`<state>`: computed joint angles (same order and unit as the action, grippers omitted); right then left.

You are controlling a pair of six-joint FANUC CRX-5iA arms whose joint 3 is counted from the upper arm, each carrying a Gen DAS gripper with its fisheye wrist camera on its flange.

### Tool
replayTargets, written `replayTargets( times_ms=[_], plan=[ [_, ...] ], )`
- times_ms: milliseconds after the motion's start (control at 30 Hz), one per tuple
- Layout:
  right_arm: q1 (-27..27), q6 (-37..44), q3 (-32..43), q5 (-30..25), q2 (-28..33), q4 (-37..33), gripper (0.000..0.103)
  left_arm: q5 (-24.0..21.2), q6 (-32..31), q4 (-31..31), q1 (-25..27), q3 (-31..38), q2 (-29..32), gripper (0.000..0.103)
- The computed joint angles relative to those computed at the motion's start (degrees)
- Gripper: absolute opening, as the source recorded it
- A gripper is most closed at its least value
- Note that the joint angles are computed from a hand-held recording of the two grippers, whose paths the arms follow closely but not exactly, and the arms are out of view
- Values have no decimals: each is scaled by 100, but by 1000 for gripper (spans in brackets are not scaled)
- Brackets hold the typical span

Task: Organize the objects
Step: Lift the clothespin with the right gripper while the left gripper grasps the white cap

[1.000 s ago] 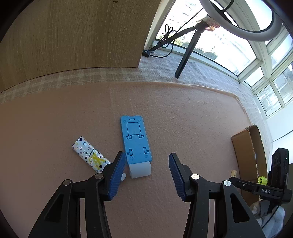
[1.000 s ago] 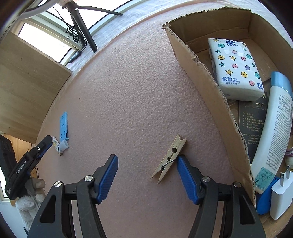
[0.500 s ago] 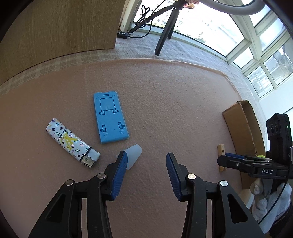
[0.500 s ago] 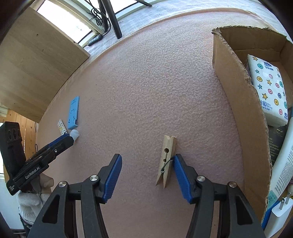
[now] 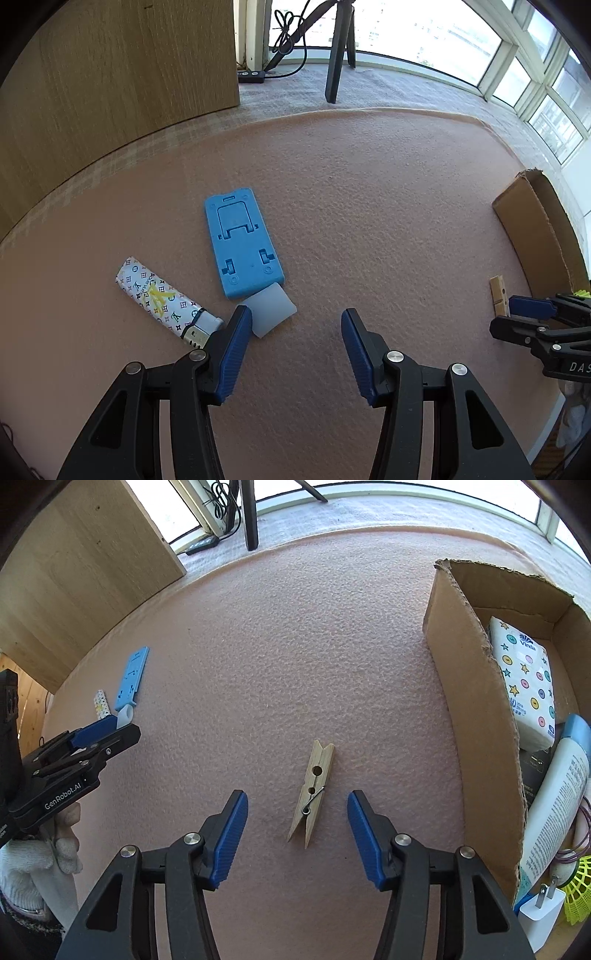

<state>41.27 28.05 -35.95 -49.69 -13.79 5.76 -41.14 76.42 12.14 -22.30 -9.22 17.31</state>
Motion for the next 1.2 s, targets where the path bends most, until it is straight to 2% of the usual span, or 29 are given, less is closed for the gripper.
replayTargets(
  times_ms=[100,167,233,267,333,400,500,600,867,1033,1200],
  plan=[
    [93,13,7,-118,59,170,41,-4,36,-28,1,65,50,54],
    [158,-10,-2,-195,103,323,34,-11,73,-40,18,84,58,48],
    [153,34,-5,-200,103,334,28,12,112,-73,38,84,52,39],
    [147,51,-14,-194,79,308,22,32,117,-60,61,59,39,36],
    [143,74,-33,-196,55,311,17,80,163,-70,107,11,10,23],
    [145,98,-61,-182,25,317,11,131,-19,191,189,-120,-33,21],
    [126,118,-104,-137,-52,264,11,125,5,165,214,-145,-68,11],
    [129,108,-164,-84,-164,248,11,168,-88,345,260,-279,-150,8],
    [246,-136,-378,-34,-665,445,11,304,-289,673,288,-564,-397,6],
    [414,-447,-573,-172,-1229,696,11,388,-667,1057,178,-758,-646,6],
    [697,-956,-845,-591,-2099,1062,11,495,-976,1403,-79,-777,-789,6]
  ],
)
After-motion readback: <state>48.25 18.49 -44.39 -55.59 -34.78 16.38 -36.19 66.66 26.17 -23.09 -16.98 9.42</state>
